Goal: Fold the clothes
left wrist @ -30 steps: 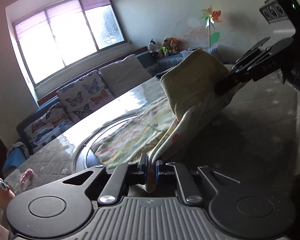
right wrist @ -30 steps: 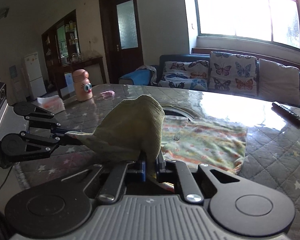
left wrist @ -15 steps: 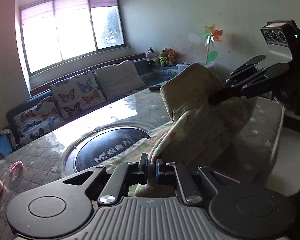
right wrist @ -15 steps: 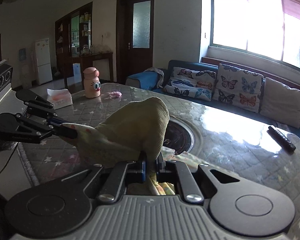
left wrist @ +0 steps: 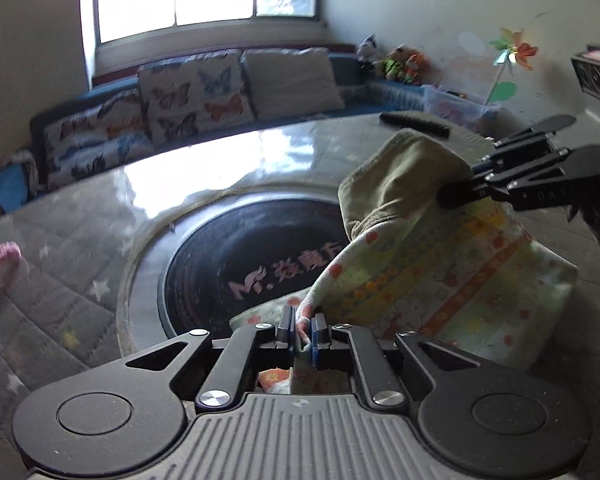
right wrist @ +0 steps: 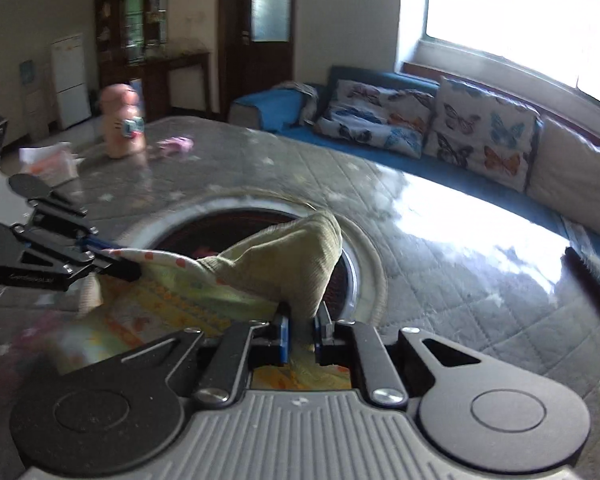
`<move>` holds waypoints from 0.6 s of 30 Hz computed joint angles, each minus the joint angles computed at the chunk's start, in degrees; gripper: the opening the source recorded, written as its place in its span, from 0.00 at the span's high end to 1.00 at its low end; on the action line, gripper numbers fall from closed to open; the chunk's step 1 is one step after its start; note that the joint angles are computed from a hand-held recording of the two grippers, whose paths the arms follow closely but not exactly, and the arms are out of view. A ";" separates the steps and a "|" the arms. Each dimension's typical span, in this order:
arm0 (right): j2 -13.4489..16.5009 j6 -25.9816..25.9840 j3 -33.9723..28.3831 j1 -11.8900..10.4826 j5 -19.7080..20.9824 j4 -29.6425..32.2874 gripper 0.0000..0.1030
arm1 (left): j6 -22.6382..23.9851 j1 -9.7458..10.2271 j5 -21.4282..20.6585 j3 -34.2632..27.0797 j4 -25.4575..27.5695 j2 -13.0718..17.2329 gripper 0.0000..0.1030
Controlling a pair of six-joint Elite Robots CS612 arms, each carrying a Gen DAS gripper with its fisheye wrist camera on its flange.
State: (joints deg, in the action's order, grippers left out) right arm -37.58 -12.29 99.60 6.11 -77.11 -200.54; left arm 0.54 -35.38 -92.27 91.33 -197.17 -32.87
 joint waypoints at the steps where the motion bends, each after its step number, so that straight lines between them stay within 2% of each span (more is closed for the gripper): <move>1: 0.90 1.10 -0.61 0.04 -0.40 -0.29 0.90 | -0.99 0.06 0.27 -0.77 1.13 0.50 0.92; 2: 1.71 2.10 -1.15 0.07 -0.77 -0.57 0.83 | -1.55 0.08 0.53 -1.11 1.67 0.77 0.92; 4: 2.42 3.39 -1.12 -0.01 -1.65 -1.96 0.80 | -2.29 0.08 0.75 -1.40 2.21 0.99 0.92; 6: 2.58 4.97 0.11 -0.37 -2.55 -4.86 0.72 | -2.54 0.12 0.78 -1.47 2.38 1.00 0.92; 10: 1.57 8.58 3.87 -1.48 -3.24 -9.11 0.69 | -2.53 -0.03 1.55 -1.21 2.03 0.85 0.92; 15: 0.87 13.50 6.89 -2.57 -7.09 -10.57 0.69 | -2.64 -0.69 4.45 -0.90 -0.13 0.25 0.92; 18: 1.24 17.72 7.23 -3.39 -6.82 -10.67 0.70 | -2.91 -0.83 5.18 -1.56 2.04 0.41 0.91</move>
